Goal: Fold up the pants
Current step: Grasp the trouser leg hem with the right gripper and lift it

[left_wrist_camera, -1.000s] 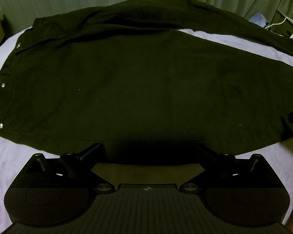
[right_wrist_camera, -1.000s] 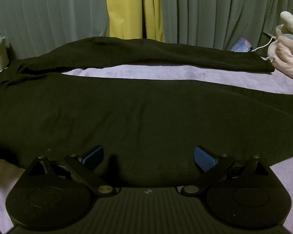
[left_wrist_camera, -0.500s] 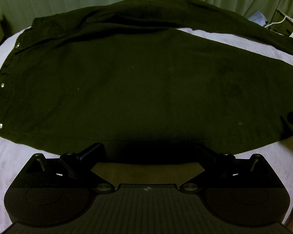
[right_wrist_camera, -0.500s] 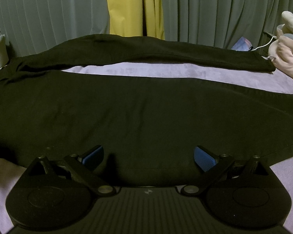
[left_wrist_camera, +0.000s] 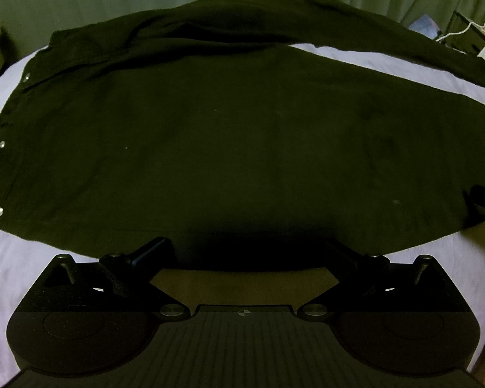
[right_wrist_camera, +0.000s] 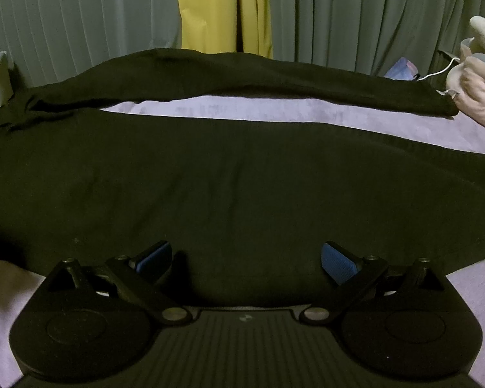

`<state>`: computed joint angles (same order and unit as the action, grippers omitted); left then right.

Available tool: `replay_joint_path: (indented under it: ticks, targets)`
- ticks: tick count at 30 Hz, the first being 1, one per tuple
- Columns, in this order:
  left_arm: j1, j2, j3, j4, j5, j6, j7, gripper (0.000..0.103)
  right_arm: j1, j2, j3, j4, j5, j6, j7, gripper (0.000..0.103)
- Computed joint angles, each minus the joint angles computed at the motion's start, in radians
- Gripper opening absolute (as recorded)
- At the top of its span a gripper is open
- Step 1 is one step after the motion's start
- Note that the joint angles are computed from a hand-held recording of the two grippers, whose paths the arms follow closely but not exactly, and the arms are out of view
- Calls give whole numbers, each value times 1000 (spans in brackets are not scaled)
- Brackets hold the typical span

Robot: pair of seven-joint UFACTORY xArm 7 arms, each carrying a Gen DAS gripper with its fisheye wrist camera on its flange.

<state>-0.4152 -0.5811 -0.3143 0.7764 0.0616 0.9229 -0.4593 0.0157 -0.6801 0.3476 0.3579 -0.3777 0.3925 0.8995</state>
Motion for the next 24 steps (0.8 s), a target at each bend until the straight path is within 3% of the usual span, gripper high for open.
replay_joint_path:
  ticks: [8, 15, 18, 21, 24]
  targets:
    - [-1, -22, 14, -6, -19, -11, -2, 103, 4, 6, -15, 2, 6, -7, -4, 99]
    - [83, -47, -45, 22, 97, -4, -113, 103, 17, 19, -94, -16, 89, -61, -19, 99]
    - [142, -47, -69, 57, 154, -52, -205, 103, -43, 37, -79, -24, 101, -145, 12, 99]
    - [239, -25, -135, 102, 273, -126, -343, 103, -93, 121, -71, 2, 143, -203, 70, 99]
    - [317, 58, -203, 164, 408, -167, -440, 103, -178, 146, -3, -2, 143, -267, 170, 99]
